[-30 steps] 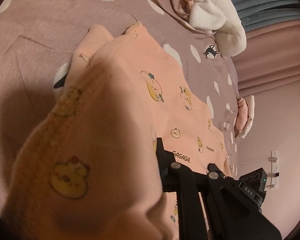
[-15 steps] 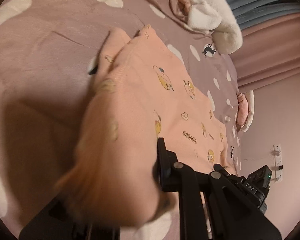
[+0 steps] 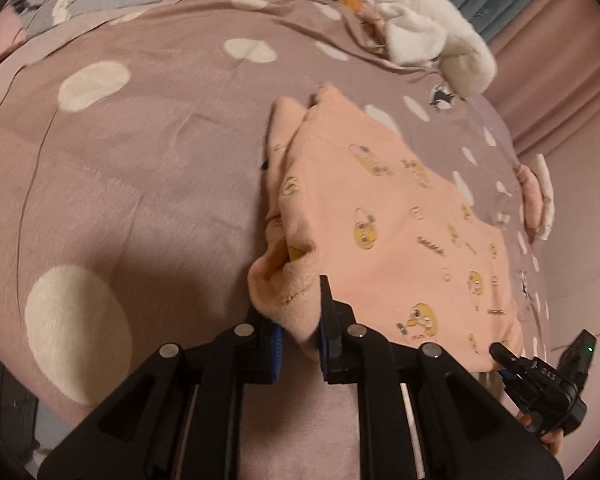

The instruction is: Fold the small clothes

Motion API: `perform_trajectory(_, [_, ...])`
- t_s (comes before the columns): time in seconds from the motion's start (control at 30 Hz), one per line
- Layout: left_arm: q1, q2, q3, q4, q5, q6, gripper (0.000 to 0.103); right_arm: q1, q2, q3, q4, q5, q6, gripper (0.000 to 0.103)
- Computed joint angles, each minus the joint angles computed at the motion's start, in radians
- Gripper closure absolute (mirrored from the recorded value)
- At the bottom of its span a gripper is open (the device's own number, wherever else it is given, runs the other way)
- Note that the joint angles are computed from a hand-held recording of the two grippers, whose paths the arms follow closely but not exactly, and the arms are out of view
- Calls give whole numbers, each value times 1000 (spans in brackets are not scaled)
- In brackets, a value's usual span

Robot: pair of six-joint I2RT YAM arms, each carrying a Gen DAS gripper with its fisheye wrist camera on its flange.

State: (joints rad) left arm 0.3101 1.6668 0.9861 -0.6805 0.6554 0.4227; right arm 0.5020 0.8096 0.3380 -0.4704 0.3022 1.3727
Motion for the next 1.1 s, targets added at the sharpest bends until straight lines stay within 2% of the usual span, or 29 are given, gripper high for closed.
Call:
perform_trajectory(0.13, [13,-50,-73,81,-17,-65,86,36,71,47,-49,41,20,88])
perform_trajectory(0.2, [-24,-109,-111,116,-90,-35,85,43,65,54,-77,48,23,88])
perform_trajectory(0.27, [-33,-165,-148,152,-123,-14,85,44,52,63,-122,57,32,88])
perform_trajectory(0.43, [-7,-138,-127,132,-114,14,85,53,3,54,-195,70,93,88])
perform_trajectory(0.57, [20,-107,-94,101,-111,23,82,115,46,90,-276,118,186,88])
perform_trajectory(0.7, [48,-169,-140,189,-185,0,83,205,63,118,-374,174,313,88])
perform_trajectory(0.77, [74,-156,-124,195,-207,-4,89,239,51,112,-409,186,378,88])
perform_trajectory(0.9, [141,-95,-46,102,-122,42,85,266,-57,58,-394,176,447,85])
perform_trajectory(0.93, [148,-94,-36,85,-108,44,80,272,-72,52,-387,178,454,81])
perform_trajectory(1.0, [161,-109,-29,58,-90,47,59,288,-78,58,-375,191,455,71])
perform_trajectory(1.03, [167,-122,-32,50,-76,48,41,299,-86,59,-360,204,446,63])
perform_trajectory(1.07, [173,-137,-36,46,-45,47,29,307,-87,62,-342,214,437,58])
perform_trajectory(1.1, [177,-146,-38,42,-16,47,25,310,-90,61,-315,224,422,45])
